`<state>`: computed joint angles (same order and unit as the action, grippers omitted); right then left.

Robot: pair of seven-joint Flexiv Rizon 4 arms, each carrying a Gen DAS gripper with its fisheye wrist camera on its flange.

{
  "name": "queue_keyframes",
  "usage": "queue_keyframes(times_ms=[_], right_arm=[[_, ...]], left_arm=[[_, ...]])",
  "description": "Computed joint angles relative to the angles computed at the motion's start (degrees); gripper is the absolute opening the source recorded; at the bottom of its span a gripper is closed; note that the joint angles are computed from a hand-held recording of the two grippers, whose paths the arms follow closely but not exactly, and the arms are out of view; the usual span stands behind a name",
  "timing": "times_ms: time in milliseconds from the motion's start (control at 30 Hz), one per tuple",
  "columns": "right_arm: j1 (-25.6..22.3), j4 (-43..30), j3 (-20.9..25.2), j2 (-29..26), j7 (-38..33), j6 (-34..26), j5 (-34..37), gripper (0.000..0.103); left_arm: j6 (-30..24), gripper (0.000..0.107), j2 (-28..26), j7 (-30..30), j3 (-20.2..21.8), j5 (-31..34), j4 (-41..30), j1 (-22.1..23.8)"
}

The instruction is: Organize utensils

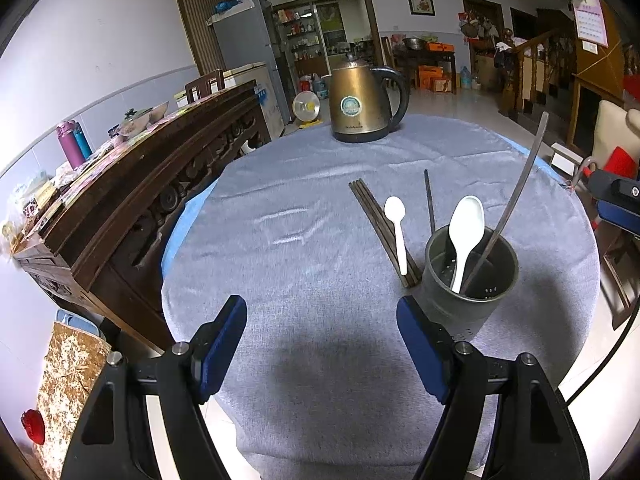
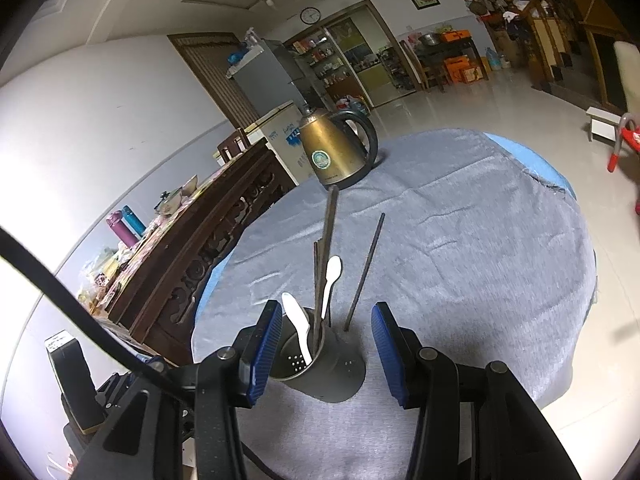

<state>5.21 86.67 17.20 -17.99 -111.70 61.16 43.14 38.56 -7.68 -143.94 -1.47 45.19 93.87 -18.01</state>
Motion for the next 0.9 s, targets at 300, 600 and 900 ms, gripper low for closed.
queue_keyframes(times_ms=[300, 600, 900], right_arm=[[0.50, -1.05, -0.35, -1.93, 2.53, -0.36, -2.22, 0.050], [0.70, -2.35, -0.12, -4.16, 5.62, -0.48, -5.18, 0.050], [1.00, -5.16, -0.08, -7.90, 9.55, -1.53, -9.05, 0.050]], left_arm=[[0.37, 0.078, -1.18, 0.45, 0.57, -0.98, -0.08, 0.46], [1.40, 0.078, -2.29, 1.59, 1.47, -2.61, -0.07, 1.19], [2.32, 0.078, -4.05, 2.71, 2.82, -4.34, -0.70, 2.12]])
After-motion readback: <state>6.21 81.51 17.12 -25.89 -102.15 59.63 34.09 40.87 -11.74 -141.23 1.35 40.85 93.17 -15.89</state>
